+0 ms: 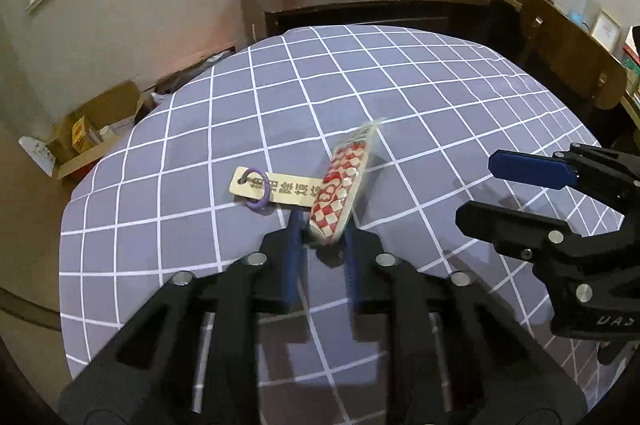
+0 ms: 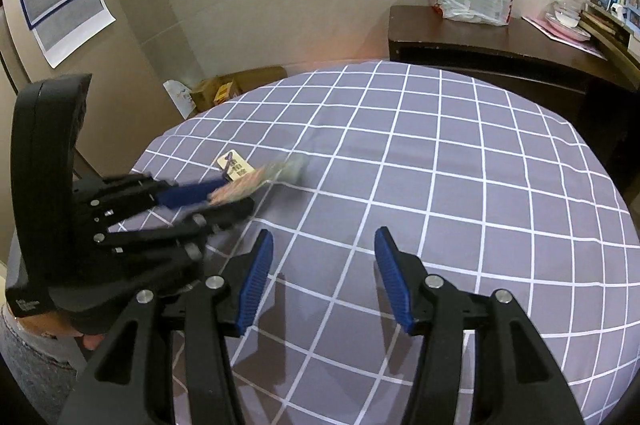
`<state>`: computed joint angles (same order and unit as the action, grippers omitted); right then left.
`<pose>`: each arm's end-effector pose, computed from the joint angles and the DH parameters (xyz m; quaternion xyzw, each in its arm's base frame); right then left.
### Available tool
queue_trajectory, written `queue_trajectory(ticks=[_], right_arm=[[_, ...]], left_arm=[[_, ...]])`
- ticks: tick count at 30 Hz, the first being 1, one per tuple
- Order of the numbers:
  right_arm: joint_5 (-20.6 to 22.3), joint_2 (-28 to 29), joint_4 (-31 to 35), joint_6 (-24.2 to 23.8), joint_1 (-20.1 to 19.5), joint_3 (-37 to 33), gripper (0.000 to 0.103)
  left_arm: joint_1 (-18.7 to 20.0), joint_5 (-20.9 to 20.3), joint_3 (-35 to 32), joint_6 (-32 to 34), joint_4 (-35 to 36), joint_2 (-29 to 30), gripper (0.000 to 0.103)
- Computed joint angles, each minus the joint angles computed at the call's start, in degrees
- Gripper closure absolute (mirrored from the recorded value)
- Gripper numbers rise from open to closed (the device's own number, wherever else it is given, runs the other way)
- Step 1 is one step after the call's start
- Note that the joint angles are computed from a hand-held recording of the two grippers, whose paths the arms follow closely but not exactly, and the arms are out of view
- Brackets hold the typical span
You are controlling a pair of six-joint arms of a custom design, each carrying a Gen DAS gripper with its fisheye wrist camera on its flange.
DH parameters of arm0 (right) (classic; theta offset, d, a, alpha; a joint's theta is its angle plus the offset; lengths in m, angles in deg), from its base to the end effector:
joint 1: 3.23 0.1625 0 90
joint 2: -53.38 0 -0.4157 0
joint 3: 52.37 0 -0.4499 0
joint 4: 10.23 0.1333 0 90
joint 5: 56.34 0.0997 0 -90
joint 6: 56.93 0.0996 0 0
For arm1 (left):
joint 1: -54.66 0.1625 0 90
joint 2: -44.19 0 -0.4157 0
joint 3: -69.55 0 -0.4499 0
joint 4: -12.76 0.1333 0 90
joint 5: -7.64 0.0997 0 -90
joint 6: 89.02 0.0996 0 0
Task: Collect trash
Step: 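Grasp the red-white checked wrapper with the left gripper while the right gripper grasps the purple-ringed tag, then carry the checked wrapper and tag over the blue bin and open both grippers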
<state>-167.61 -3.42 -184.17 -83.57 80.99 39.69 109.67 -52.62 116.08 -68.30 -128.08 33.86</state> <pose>0.0231 -0.7366 0.2642 0.0873 -0.8944 0.3420 0.2745 -0.3609 -0.8342 -0.0871 0.4190 0.8628 -0.1538 0.2373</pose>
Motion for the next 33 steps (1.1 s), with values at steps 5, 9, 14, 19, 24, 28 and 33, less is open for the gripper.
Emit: queue_trajectory(ticks=[5,9,14,19,24,28,33], right_arm=[[-1.0,0.4,0.2,-0.8,0.9,-0.5,0.050],[-2.1,1.8,1.3,-2.1,2.0,-2.3,0.050],[-2.5,5.6,4.4,-5.0,3.1,-7.2,0.050],[-3.3,11.4,7.8,-6.0,3.6,-14.5,0.050],[-4.7,15.8,10.7,-5.2,4.1,-20.6,0.051],[-7.8,18.3,7.6,-9.3,4.7,-22.7,0.085],[-8.7,18.2,3.5,-11.7,5.6,-20.7,0.098]], left_arm=[[-0.1,-1.5,5.9,-0.7,-6.8,-3.1,0.091],[0.1,1.1,10.0,-3.6,-11.0,-6.4,0.091],[1.1,5.9,12.4,-7.4,-15.4,-8.9,0.091],[2.1,10.0,12.6,-7.1,-18.7,-9.4,0.091],[3.3,9.8,12.7,-7.9,-19.3,-10.0,0.091],[3.7,8.9,13.5,-8.1,-19.6,-11.0,0.091],[4.0,7.6,16.4,-8.5,-21.0,-13.6,0.091]])
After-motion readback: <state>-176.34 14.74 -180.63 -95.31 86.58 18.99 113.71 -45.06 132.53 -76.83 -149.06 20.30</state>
